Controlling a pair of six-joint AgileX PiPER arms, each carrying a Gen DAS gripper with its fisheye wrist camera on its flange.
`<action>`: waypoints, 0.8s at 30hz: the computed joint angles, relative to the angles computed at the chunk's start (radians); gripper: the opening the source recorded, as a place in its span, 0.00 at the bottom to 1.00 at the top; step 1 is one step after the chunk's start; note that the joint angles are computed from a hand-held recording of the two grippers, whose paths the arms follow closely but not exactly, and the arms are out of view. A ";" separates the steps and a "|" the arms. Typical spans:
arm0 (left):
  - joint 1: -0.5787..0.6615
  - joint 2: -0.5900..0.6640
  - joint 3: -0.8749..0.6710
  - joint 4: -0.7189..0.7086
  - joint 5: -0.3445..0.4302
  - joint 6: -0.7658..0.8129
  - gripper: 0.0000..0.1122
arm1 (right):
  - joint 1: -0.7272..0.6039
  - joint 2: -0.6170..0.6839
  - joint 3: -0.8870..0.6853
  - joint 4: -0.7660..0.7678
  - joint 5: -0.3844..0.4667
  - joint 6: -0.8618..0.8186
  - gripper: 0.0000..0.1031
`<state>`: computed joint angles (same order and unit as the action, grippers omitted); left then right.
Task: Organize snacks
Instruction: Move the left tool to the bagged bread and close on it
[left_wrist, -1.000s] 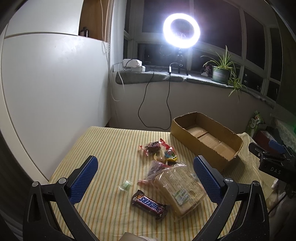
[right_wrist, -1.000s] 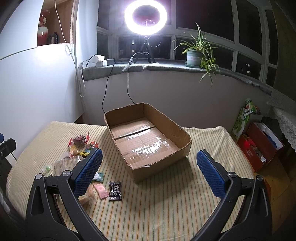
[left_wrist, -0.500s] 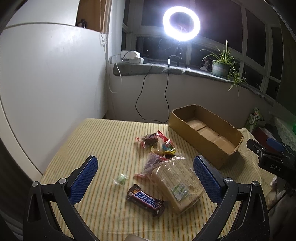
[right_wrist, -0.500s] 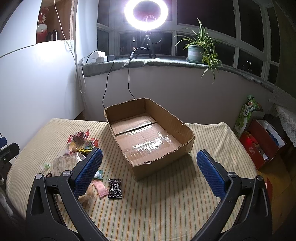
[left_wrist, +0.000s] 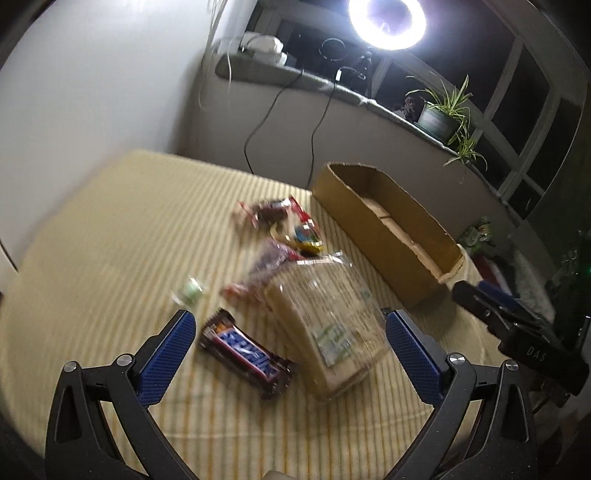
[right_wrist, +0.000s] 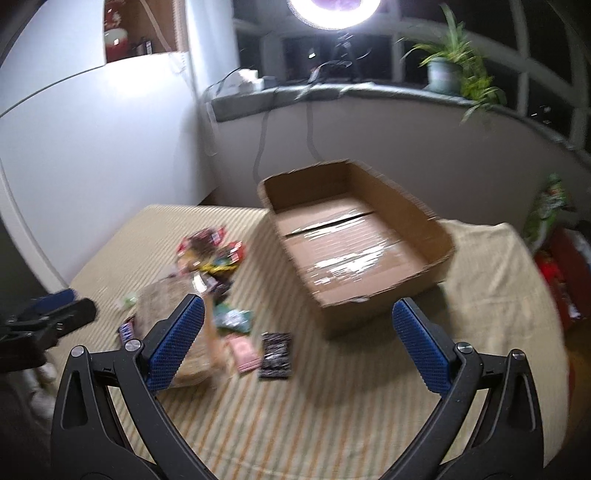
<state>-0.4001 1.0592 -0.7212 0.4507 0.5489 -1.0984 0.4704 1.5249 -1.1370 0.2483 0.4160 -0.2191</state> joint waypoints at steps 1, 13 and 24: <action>0.003 0.002 0.005 -0.015 -0.007 0.010 0.90 | -0.007 0.017 -0.012 0.086 0.024 -0.084 1.00; 0.094 0.026 0.086 -0.455 -0.167 0.413 0.69 | -0.029 0.176 -0.151 0.410 0.277 -0.393 0.92; 0.113 0.059 0.103 -0.735 -0.203 0.697 0.54 | 0.002 0.342 -0.319 0.396 0.447 -0.367 0.70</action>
